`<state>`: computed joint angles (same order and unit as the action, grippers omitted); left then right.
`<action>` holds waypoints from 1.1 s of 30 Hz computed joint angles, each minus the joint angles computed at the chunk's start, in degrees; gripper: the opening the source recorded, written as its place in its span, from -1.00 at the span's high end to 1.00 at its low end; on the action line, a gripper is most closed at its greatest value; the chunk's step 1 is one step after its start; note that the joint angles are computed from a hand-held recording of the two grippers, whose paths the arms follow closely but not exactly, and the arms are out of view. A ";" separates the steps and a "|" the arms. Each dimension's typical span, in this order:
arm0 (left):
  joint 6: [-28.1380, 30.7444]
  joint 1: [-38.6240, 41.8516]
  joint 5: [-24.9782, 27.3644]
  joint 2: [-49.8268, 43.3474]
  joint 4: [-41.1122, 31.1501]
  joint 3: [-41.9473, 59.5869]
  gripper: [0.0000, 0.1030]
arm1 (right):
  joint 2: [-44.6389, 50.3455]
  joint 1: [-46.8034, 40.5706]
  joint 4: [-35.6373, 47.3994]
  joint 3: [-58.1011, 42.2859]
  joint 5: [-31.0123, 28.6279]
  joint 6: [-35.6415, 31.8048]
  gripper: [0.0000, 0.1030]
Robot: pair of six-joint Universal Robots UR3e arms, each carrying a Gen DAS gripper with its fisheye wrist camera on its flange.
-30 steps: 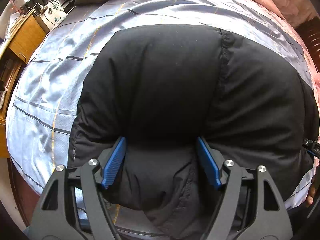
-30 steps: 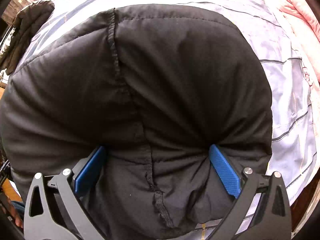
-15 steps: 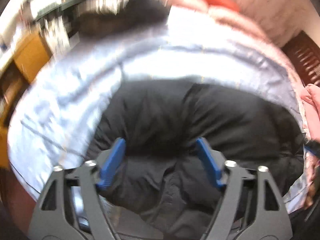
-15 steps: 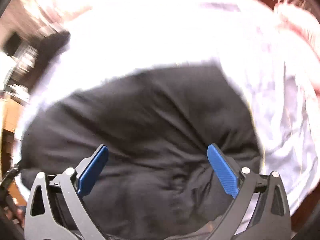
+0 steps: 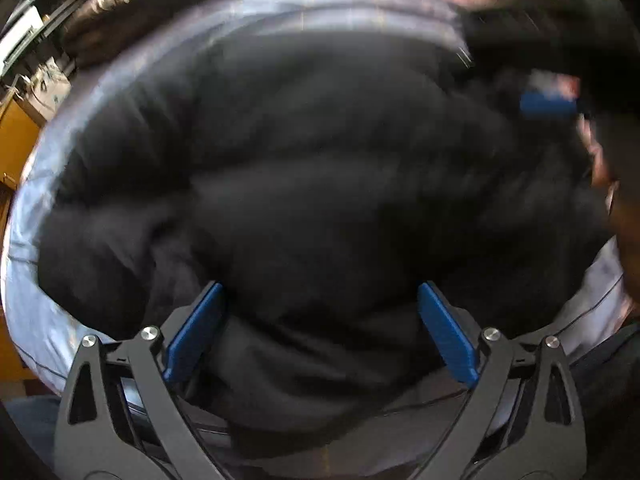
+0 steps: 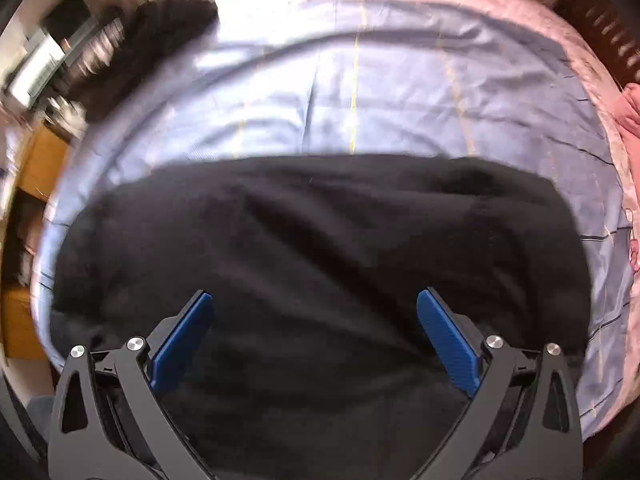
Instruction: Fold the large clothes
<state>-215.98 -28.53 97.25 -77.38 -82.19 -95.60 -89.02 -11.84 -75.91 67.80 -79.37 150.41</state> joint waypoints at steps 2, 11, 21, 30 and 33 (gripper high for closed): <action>0.76 0.94 0.10 -0.31 2.70 -4.42 -0.96 | 1.83 2.77 -4.98 5.37 -2.42 2.94 -0.97; 2.30 3.58 -0.93 0.35 4.54 -6.89 -0.96 | -4.59 -2.68 5.29 0.70 1.36 -3.97 -0.97; 8.94 17.03 -9.81 19.12 -0.75 -9.78 -0.94 | -9.36 -18.53 13.00 1.00 2.53 -14.88 -0.97; 18.69 40.69 -9.82 26.57 -14.79 -12.93 -0.94 | -9.08 -33.31 7.33 12.40 -5.94 -17.68 -0.97; 13.10 33.21 -4.69 24.80 -10.13 -14.63 -0.93 | -11.24 -29.85 3.34 15.33 -8.10 -15.98 -0.97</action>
